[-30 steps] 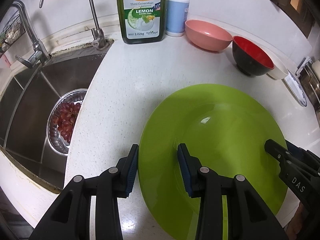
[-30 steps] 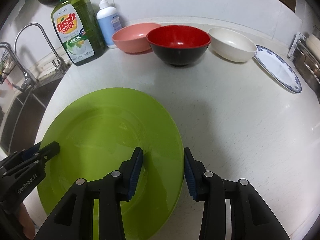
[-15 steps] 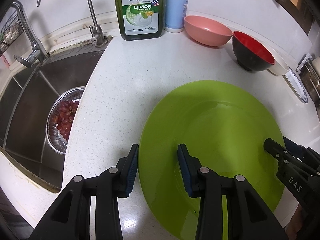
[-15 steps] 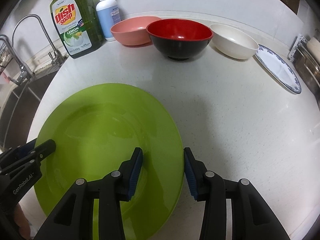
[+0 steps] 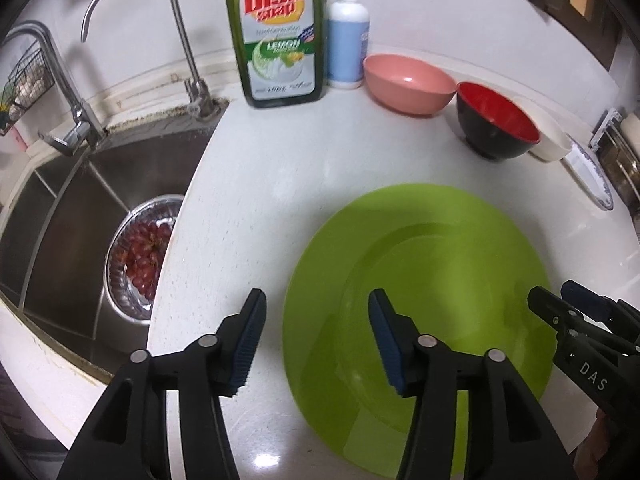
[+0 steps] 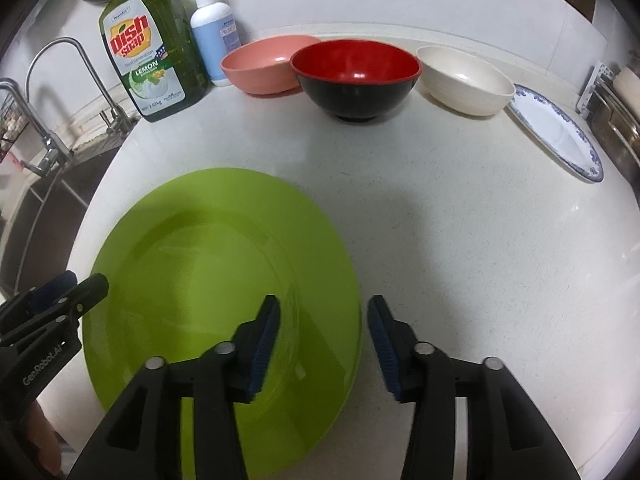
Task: Organize plates and bowls
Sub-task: 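Open both grippers and withdraw them from the lime-green plate rim, then move both grippers to the small blue-rimmed plate by the wall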
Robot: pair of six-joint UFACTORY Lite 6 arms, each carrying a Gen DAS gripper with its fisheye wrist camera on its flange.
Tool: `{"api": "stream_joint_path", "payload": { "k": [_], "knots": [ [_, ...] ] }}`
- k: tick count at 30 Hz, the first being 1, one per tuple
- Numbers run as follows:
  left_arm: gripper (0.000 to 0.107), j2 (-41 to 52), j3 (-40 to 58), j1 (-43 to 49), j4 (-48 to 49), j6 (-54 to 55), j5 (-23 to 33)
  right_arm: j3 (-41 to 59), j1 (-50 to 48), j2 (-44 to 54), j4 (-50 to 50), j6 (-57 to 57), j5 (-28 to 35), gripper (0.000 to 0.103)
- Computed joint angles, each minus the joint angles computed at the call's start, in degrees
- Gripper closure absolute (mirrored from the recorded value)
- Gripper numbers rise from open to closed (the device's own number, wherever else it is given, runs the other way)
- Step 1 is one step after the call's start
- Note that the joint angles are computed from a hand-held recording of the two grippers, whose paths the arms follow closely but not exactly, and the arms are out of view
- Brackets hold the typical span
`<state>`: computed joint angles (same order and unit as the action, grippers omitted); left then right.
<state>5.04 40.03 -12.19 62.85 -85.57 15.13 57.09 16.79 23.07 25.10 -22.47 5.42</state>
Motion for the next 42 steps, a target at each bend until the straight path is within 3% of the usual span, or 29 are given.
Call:
{"api": "stream_joint_path", "payload": {
  "k": [9, 14, 18, 21, 25, 29, 42],
  "knots": [
    [0.027, -2.26, 4.14, -3.95, -3.64, 5.01, 1.63, -3.27, -3.11, -7.20, 5.51, -5.57, 0.19, 0.039],
    [0.016, -0.74, 8.77, -6.59, -3.24, 6.18, 2.71, -3.85, -5.45, -10.21, -4.07, 4.37, 0.13, 0.036],
    [0.015, 1.72, 14.00, -8.91, -5.34, 9.34, 3.41, -3.89, -7.95, -12.37, -16.42, 16.89, 0.00, 0.031],
    [0.012, 4.76, 19.50, -11.16, -7.73, 12.61, 4.16, -3.38, -10.62, -13.66, -19.99, 20.11, 0.55, 0.029],
    [0.010, 8.79, 26.41, -13.75, -12.61, 18.25, 5.06, -2.65, -14.96, -15.11, -15.96, 15.57, 1.24, 0.028],
    [0.010, 14.36, 35.01, -15.58, -24.05, 29.67, 5.43, -1.34, -19.57, -15.54, -7.07, 5.77, 2.51, 0.027],
    [0.010, 30.52, 61.97, -23.83, -24.01, 30.57, 15.14, 6.92, -33.44, -11.27, 19.17, -25.62, 8.08, 0.027]
  ]
}}
